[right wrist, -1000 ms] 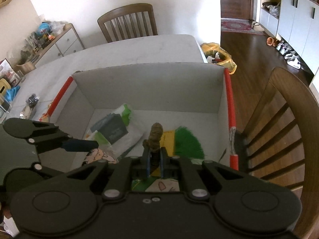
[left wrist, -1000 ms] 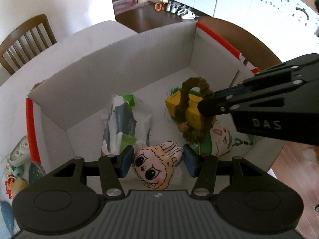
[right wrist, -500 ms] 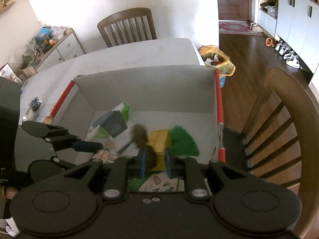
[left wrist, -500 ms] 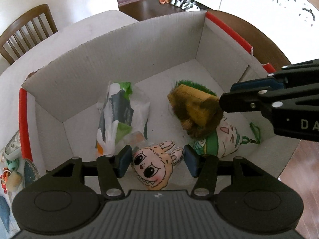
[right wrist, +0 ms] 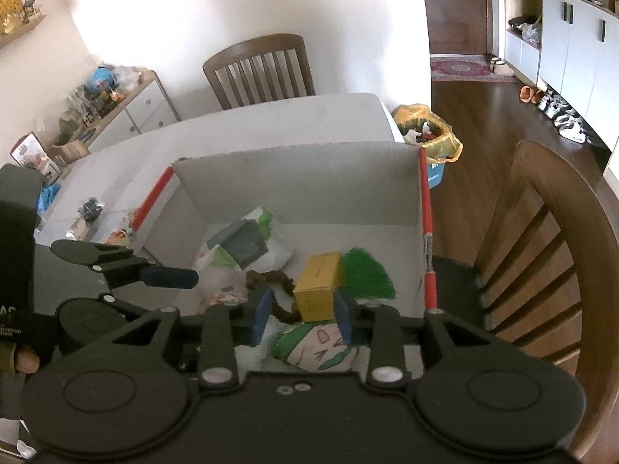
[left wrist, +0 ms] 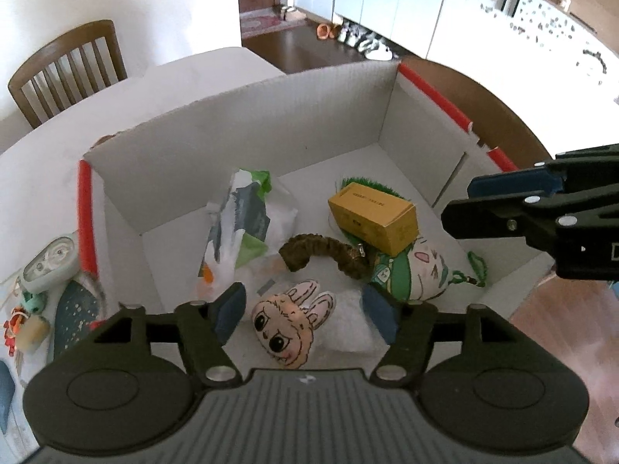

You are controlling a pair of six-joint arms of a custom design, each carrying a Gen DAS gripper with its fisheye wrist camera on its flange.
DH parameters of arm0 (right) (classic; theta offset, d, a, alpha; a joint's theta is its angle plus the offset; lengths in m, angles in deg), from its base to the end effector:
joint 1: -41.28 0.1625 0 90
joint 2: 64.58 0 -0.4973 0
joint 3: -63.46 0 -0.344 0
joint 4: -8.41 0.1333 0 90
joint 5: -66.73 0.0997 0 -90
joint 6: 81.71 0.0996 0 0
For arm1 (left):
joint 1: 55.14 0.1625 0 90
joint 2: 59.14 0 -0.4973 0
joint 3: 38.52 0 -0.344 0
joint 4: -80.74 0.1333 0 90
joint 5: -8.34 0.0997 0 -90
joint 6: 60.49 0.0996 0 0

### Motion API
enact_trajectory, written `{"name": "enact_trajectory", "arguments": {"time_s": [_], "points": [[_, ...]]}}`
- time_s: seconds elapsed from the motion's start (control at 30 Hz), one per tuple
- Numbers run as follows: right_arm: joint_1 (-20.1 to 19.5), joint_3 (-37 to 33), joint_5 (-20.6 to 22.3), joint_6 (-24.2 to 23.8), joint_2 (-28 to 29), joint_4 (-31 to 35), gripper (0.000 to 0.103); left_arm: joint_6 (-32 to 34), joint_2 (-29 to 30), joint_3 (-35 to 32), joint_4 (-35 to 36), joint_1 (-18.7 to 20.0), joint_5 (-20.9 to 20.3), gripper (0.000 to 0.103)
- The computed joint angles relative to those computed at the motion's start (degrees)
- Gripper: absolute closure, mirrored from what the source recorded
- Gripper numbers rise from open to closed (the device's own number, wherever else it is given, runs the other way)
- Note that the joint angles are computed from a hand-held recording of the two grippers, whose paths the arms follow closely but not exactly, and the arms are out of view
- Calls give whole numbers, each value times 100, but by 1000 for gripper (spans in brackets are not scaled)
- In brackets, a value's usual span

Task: Organize objects
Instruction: 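Open left tool to drop bunny card while right tool releases fuzzy toy, then lift both tools out of the box back over the table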

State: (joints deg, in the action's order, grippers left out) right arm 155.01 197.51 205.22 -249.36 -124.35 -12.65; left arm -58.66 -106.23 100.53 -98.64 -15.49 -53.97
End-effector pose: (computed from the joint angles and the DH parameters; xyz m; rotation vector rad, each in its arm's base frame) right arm 0.1758 -0.2540 0.1485 -0.1156 -2.3412 1.0562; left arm -0.2107 -0.4078 0.0903 1.1896 2.3956 -0.2159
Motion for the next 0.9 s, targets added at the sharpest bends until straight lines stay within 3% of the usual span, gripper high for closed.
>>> {"name": "enact_trajectory", "arguments": {"time_s": [0.23,0.37,0.73,0.9], "points": [[443,-118,331,203,120,44,59,95,-298,237,-351,-15,-64,34],[733,-175,540,367,213,72,49,143,-577,412,-529,-47,-156,29],[1450,-554,1155,939,699,383,34,148,-1411,766,-704,-107,-321,26],[1685,-805,1448,1098,993,406,21,237,-1795,792,-589,-9,-388,23]]}}
